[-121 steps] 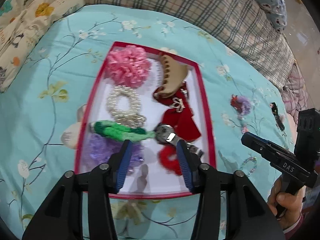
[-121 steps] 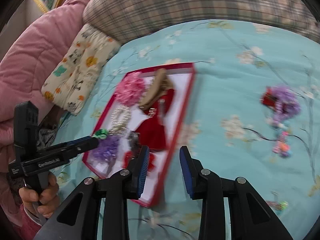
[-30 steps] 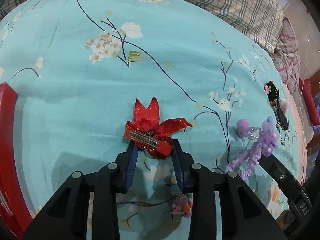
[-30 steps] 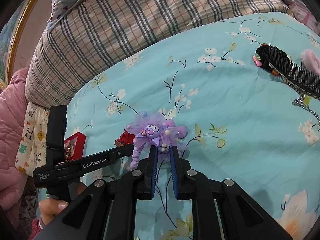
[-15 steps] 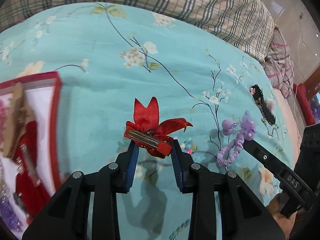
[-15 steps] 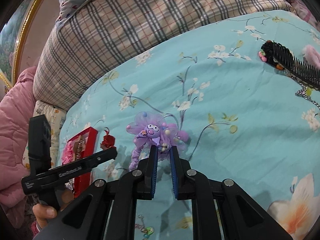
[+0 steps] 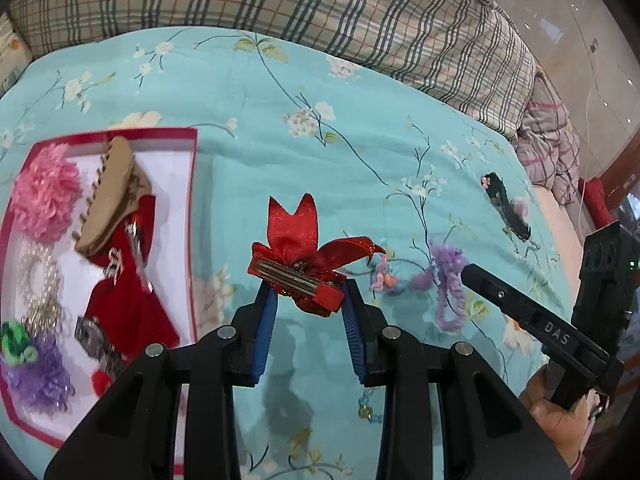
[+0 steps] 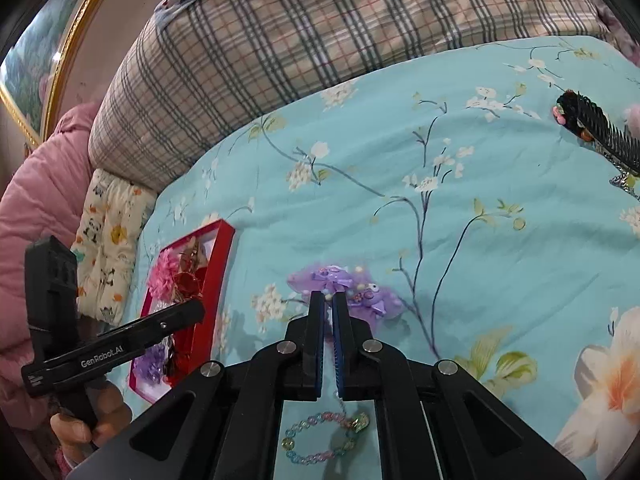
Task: Organize jewelry
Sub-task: 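Carry the red bow clip and purple cartoon clip into the white box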
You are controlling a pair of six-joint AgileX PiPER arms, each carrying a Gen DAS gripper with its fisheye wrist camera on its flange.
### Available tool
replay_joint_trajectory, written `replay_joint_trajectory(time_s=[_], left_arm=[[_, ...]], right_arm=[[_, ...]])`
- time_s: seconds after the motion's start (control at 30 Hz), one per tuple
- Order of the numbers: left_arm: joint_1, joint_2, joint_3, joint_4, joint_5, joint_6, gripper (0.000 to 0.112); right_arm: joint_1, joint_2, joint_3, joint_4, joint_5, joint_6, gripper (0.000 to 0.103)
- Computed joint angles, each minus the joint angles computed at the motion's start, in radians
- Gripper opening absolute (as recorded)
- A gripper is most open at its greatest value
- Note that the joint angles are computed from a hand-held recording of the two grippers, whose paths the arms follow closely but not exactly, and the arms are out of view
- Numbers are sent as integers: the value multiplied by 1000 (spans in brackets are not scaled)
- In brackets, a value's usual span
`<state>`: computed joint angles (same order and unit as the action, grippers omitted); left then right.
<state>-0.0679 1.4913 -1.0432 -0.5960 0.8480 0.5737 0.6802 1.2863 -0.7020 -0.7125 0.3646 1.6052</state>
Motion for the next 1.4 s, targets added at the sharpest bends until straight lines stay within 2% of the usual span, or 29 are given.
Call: replay_joint_trajectory(time_s=[0.33, 0.7, 1.07, 1.4], left_arm=[[138, -77, 64, -49, 62, 109, 30], [379, -106, 69, -80, 152, 242, 30], [564, -59, 8, -103, 216, 337, 30], [657, 16, -75, -100, 241, 380, 30]], right_arm=[[87, -6, -22, -21, 72, 51, 3], [177, 131, -178, -7, 61, 24, 3], [239, 287, -395, 66, 88, -103, 3], [251, 422, -583, 153, 100, -233, 3]])
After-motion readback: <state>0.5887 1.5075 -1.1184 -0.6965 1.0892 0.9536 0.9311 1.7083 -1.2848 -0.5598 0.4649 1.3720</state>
